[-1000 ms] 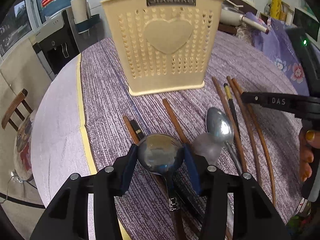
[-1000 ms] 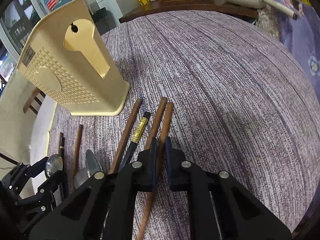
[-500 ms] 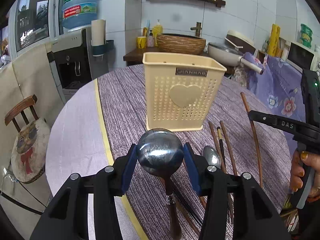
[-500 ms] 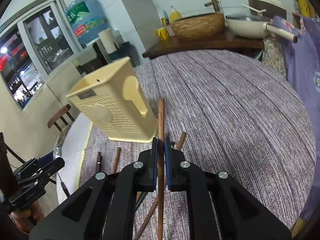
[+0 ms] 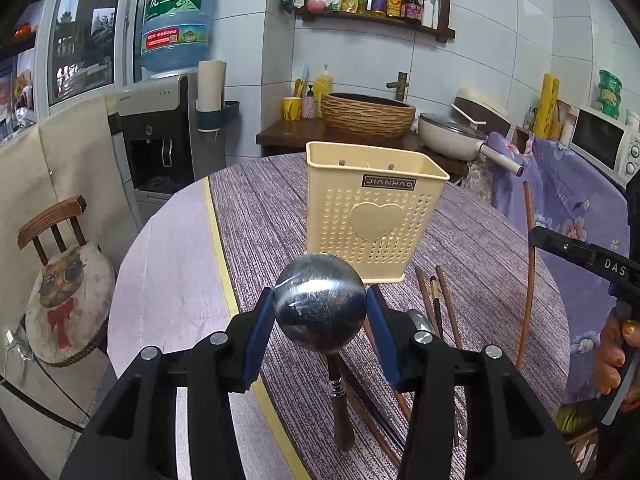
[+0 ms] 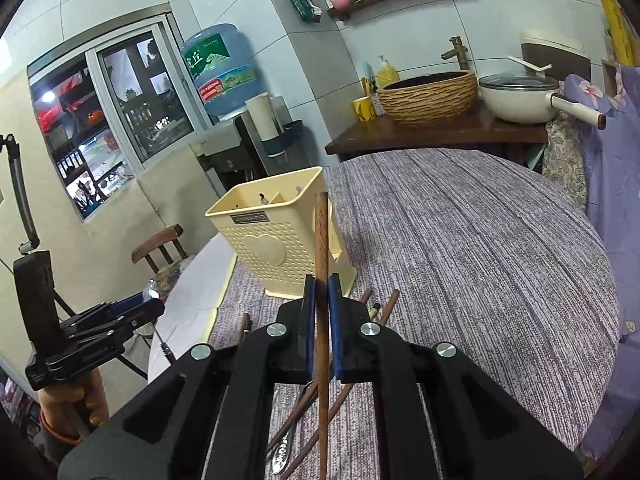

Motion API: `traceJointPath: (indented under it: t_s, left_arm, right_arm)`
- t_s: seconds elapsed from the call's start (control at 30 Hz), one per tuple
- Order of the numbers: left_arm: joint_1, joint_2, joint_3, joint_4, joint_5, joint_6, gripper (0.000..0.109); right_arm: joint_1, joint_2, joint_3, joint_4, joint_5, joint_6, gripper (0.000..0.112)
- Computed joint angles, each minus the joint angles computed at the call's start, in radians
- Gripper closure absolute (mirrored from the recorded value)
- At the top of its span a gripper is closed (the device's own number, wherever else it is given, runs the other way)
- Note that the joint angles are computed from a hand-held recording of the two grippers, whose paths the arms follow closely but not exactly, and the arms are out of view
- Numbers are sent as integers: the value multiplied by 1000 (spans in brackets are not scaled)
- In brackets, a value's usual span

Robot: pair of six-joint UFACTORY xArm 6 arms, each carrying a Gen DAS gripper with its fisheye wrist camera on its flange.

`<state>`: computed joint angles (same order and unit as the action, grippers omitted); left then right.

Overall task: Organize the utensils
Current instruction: 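Lift the spoon with the left tool while the right tool lifts the chopstick toward the holder, then lower the spoon into the cream holder with the left tool while the right tool inserts the chopstick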

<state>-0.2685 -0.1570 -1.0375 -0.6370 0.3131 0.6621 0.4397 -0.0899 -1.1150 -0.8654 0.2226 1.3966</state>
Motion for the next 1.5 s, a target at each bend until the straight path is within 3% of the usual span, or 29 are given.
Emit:
traceJointPath:
  t_s: [0.37, 0.5, 0.73, 0.87, 0.97, 1.07, 1.2, 1.3, 1.5]
  left_arm:
    - [9, -20, -21, -89, 5, 66, 62]
    - [19, -4, -67, -130, 46, 92, 62]
    - [42, 54, -229, -229, 122, 132, 62]
    - [32, 102, -359, -274, 122, 150, 62]
    - [14, 185, -492, -231, 95, 82, 62]
    - [-12, 277, -599, -106, 18, -39, 62]
    - [-19, 395, -725, 38, 31, -184, 62]
    - [-21, 437, -729, 110, 32, -238, 62]
    - [-13, 472, -696, 119, 54, -251, 62]
  right_arm:
    - [11, -25, -32, -97, -8, 35, 105]
    - [10, -11, -60, -103, -11, 21, 105]
    - [4, 34, -179, -268, -8, 115, 105]
    - [-2, 97, -330, -331, 16, 120, 105]
    - [-14, 184, -493, -354, 46, 118, 105]
    - [-25, 272, -646, -380, 79, 141, 105]
    - [-12, 395, -811, -391, 155, 95, 105]
    - [-11, 440, -830, -396, 177, 105, 105]
    - [-16, 474, -784, -377, 194, 121, 105]
